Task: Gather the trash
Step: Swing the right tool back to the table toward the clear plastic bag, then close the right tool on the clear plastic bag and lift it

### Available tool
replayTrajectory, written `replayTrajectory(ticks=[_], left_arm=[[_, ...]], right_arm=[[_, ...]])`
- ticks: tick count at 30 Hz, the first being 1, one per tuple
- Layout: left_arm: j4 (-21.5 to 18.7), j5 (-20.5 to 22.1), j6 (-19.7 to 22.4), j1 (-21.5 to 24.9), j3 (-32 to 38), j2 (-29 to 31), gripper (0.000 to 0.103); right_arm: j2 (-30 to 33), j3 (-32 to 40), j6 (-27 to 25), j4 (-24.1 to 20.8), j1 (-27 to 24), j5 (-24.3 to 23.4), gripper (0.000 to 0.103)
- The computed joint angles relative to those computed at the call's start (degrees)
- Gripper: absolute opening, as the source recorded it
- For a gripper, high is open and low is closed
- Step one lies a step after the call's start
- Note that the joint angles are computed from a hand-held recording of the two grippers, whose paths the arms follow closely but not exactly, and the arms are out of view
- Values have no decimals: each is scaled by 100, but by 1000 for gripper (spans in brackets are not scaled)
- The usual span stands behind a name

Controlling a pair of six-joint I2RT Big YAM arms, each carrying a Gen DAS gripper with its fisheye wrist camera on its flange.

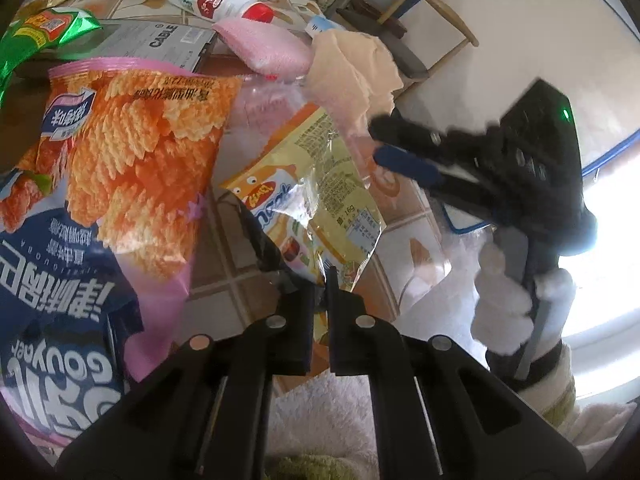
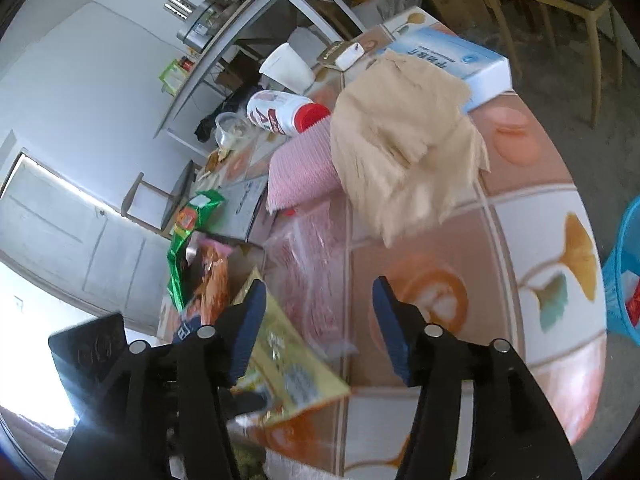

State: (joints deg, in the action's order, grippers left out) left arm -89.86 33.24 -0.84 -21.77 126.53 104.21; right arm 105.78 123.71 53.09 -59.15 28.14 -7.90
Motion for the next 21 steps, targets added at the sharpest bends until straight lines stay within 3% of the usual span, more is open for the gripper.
replayTrajectory(ticks=[9,16,21], left_arm=[[-21,-37,97,36,-205,-94,4],[74,-75,136,32,-435,-212,4],[84,-82,105,2,-403,-157,4]], right_arm=[[627,923,-238,-647,-5,-178,58],[1269,2193,-622,-1821,143,313,36],[1466,2623,-795,-2183,234,566,23]])
